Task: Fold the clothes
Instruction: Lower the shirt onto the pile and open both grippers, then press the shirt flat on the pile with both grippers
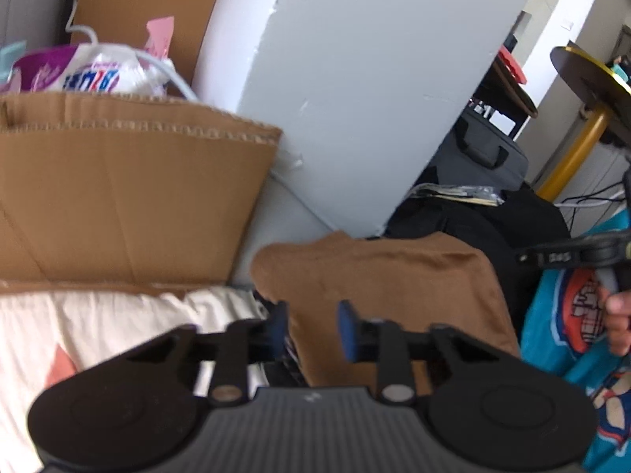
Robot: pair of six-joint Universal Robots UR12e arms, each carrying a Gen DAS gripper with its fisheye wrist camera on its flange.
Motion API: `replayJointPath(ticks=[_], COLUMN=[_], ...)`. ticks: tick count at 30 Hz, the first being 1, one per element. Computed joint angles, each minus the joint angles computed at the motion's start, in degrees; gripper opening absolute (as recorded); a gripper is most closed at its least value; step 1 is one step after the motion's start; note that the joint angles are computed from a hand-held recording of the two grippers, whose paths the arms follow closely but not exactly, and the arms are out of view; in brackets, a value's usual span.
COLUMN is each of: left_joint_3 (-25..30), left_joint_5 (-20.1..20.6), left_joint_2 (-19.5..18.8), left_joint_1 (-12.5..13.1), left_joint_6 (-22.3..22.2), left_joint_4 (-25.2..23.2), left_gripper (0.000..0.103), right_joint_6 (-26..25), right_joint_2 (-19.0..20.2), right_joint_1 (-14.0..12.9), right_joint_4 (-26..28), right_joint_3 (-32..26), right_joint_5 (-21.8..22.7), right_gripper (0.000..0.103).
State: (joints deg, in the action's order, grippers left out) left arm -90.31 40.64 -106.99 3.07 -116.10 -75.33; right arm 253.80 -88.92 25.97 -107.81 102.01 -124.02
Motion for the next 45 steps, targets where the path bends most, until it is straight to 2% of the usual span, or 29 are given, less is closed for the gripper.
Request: replayJointPath(ticks=[3,8,12,16,19,21,23,27,31,34,37,39,45], left_joint_3=[-1.1,-1.1,-1.5,-2.4,-2.8,-3.4,-4.0,-4.0,-4.9,-5.4,-5.9,-6.3,-6.4], left_joint_5=[-0.9,-0.6,0.3,1.0,0.8,0.5,0.0,0.6,1.8,2.3,3.0,3.9,5.2], left_joint_2=[0.7,1.2,1.3,2.0,2.5,3.0,3.6,3.9,4.3,4.4,4.5,4.5,4.2], left_joint_1=[0.1,0.1,-0.2,0.0,0.2,0.5,0.8,1.1,1.3,1.5,1.6,1.7,2.2], left_joint_6=[2.4,6.9,7.3,7.3,7.8,7.6,7.0,6.9,6.4,6.1,5.4,4.5,3.5], left_joint_4=[-2.1,-6.9,-7.2,-5.7,-5.2,-4.3,-3.5,-5.1,-5.2,-6.0,-5.8,-4.6,-5.1], left_gripper=[0.017,0.017,0.017,0.019,0.031,0.047,0.054,0.057,0.057,0.052,0.038,0.025,0.023], right_joint_6=[0.5,2.5,2.4,3.8,3.4,2.5,1.1,-1.5,-1.0,-0.9,0.3,1.0,5.4], right_joint_2=[0.8,0.7,0.4,0.6,0.4,0.3,0.3,0.5,1.1,2.4,3.5,4.0,4.0], right_joint_1=[-0.1,-1.7,-2.8,-3.8,-3.3,-2.7,-1.5,1.3,4.8,7.2,8.8,9.5,10.4], right_joint_4=[-0.1,-2.5,-6.5,-3.9,-3.0,-3.1,-4.1,-5.3,-5.4,-3.8,-2.3,-1.2,2.4], right_joint_3=[0.5,3.5,5.8,5.2,4.3,3.8,3.5,3.0,2.9,2.8,2.9,3.1,4.2], right_joint_5=[0.5,2.3,0.6,0.0,-1.2,-1.9,-2.5,-3.6,-6.1,-7.8,-8.7,-8.7,-7.6], right_gripper=[0.009,0.009,0.008,0.011,0.011,0.011,0.011,0.011,0.011,0.011,0.009,0.009,0.008])
